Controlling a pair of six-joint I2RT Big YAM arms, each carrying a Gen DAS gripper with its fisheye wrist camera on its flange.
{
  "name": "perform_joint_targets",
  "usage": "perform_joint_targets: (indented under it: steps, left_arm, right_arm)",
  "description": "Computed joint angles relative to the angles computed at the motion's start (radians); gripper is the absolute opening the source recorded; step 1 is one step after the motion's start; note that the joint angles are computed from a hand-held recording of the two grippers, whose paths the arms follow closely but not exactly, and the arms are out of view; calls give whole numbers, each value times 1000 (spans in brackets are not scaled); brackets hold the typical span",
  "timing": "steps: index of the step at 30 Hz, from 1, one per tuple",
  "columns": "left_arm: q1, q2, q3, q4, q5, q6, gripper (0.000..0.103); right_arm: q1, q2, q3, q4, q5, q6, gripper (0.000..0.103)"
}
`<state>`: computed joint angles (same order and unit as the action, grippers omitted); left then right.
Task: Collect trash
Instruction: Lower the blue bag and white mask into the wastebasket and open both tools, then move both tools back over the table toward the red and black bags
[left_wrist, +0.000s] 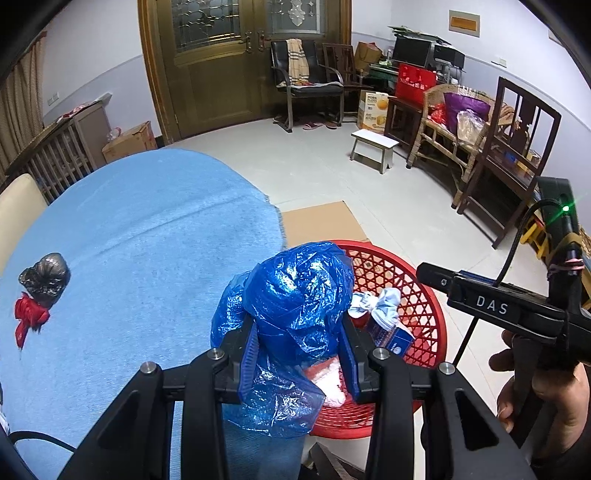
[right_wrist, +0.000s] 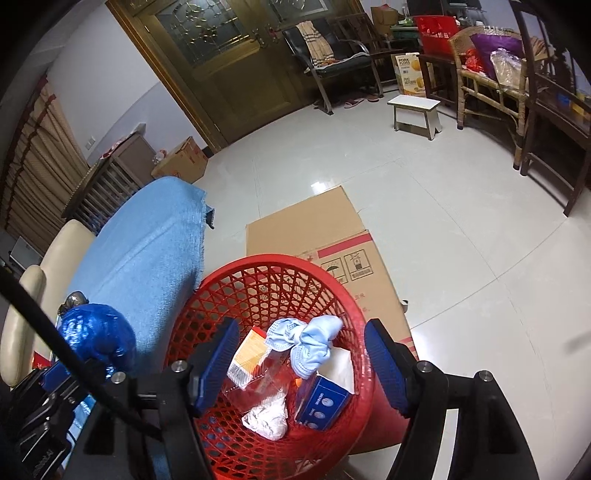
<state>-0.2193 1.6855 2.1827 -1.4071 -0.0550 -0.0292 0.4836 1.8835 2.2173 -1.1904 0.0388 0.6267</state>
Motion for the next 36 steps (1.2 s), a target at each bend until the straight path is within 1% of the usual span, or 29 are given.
perform_joint_targets:
  steps: [6, 15, 17, 18, 19, 20, 21, 25, 31, 33, 36]
  left_arm:
    - [-18, 23, 21, -19, 3, 3, 40]
    - [-35, 64, 66, -57, 22, 7, 40]
    - [-36, 78, 86, -76, 36, 5, 44]
    - [-35, 82, 91, -81, 51, 2, 46]
    - [-35, 87, 96, -90, 60, -1, 55]
    - [-35, 91, 102, -99, 63, -4, 62]
    - [-36, 88, 98, -95, 61, -5, 63]
    - [-33, 73, 89, -85, 55, -3, 63]
    - [-3, 41, 79, -54, 66, -31, 63]
    - [10, 30, 72, -45, 68, -41, 63]
    - [31, 4, 46, -24, 61, -49, 63]
  right_arm:
    - [-13, -40, -49, 18, 36, 1, 79]
    - [-38, -84, -100, 47, 34, 8, 80]
    - [-37, -86, -98, 43, 45, 2, 80]
    - [-36, -83, -91, 35, 52, -2, 80]
    - [-35, -80, -84, 27, 56, -6, 80]
    - [-34, -76, -76, 21, 60, -8, 80]
    - [-32, -73, -68, 13, 68, -13, 80]
    - [-22, -59, -32, -19, 100, -38, 80]
    - [2, -13, 64, -97, 157, -106, 80]
    - [12, 15, 117, -132, 166, -133, 80]
    - [35, 78, 229, -215, 181, -180, 80]
